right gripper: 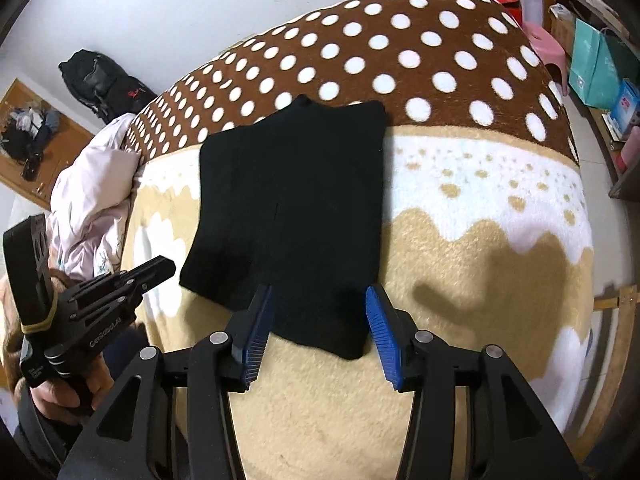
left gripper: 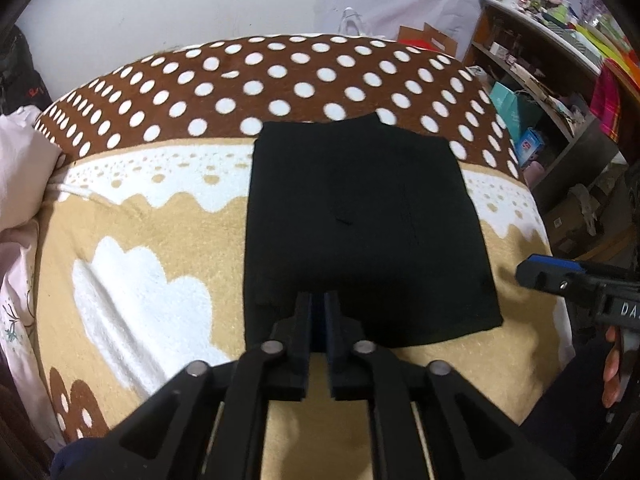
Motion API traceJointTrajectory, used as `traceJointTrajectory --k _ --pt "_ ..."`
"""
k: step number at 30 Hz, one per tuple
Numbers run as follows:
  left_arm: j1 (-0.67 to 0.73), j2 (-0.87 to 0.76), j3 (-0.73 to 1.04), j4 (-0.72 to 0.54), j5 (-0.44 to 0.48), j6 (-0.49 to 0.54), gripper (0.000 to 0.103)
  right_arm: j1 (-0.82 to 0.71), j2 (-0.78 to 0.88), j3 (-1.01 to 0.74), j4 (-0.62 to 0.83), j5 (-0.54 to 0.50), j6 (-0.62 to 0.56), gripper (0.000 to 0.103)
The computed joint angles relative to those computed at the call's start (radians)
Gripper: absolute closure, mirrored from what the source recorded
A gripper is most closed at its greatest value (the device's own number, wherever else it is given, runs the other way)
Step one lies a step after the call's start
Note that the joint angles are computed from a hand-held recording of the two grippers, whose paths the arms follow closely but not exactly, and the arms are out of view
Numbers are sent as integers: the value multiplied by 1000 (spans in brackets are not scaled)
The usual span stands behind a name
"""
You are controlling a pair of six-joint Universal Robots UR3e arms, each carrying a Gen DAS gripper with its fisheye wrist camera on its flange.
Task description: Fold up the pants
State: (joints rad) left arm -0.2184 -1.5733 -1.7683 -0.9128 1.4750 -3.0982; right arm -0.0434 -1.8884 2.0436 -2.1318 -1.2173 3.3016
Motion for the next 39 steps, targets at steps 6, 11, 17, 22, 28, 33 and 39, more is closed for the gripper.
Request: traceJointTrajectory --k 6,11,17,22,28,33,39 --pt "65 -49 9 35 -47 24 74 -45 62 -7 -29 32 -29 54" --pt "127 -132 35 78 -84 29 63 -61 150 -2 -98 50 -45 54" --pt "198 -235 93 82 -177 29 53 -57 273 -26 -162 58 -47 54" --pt "226 -298 121 91 -263 42 48 -64 328 -28 -220 75 -48 54" --pt "243 -339 144 91 -352 15 43 -39 391 -63 -278 84 -26 53" --pt "200 -356 130 168 -300 40 38 -26 436 -91 -297 79 4 53" --pt "196 -342 147 137 -312 1 67 -10 411 -121 -259 84 -27 84"
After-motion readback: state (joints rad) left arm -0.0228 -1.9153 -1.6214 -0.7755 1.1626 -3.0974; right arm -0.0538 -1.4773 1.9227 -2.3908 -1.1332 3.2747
